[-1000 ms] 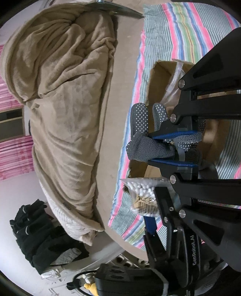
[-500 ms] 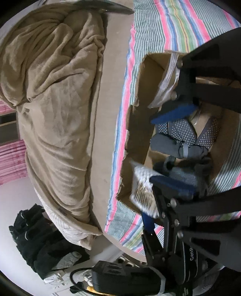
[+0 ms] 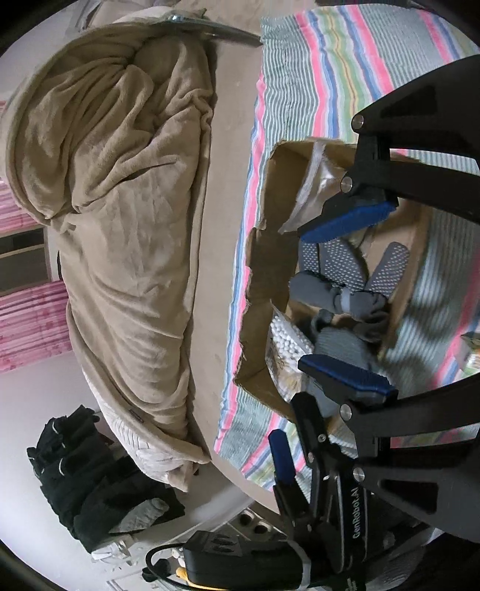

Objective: Organize objects
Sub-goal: 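Carry the swab bag and gloves into the cardboard box and open both tools, then move both tools toward the blue tissue pack and white socks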

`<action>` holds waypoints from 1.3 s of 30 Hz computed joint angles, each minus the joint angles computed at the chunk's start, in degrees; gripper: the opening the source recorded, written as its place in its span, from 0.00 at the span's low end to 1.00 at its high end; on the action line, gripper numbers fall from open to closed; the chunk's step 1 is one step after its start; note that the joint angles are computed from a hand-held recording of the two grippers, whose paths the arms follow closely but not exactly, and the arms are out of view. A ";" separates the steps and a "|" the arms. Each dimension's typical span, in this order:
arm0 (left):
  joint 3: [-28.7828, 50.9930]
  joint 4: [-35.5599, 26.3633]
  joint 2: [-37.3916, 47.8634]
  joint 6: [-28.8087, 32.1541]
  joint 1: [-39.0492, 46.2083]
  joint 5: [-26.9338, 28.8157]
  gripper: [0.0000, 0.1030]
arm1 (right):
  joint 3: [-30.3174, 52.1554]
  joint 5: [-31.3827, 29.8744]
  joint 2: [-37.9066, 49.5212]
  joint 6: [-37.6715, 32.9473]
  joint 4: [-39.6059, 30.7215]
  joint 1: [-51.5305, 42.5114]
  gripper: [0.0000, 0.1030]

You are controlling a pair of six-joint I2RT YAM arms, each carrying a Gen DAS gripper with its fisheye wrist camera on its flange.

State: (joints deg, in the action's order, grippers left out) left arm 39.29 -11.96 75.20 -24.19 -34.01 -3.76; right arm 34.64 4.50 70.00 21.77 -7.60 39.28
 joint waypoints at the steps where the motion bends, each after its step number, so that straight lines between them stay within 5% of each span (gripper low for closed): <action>1: -0.40 -0.68 -1.43 -0.34 -0.40 -0.30 0.81 | -0.18 0.24 -0.98 0.10 -0.87 0.34 0.64; 17: -6.08 -10.95 -17.25 -8.37 -11.62 -7.00 0.81 | -4.75 7.88 -16.56 6.23 -14.74 10.67 0.64; 39: -14.09 -13.92 -21.08 -19.31 -22.35 -9.85 0.81 | -12.60 12.20 -19.88 19.48 -17.60 24.57 0.64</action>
State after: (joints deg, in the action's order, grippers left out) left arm 25.20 -25.88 54.12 -43.49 -56.36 -13.60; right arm 22.04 16.69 50.12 41.24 -25.20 63.85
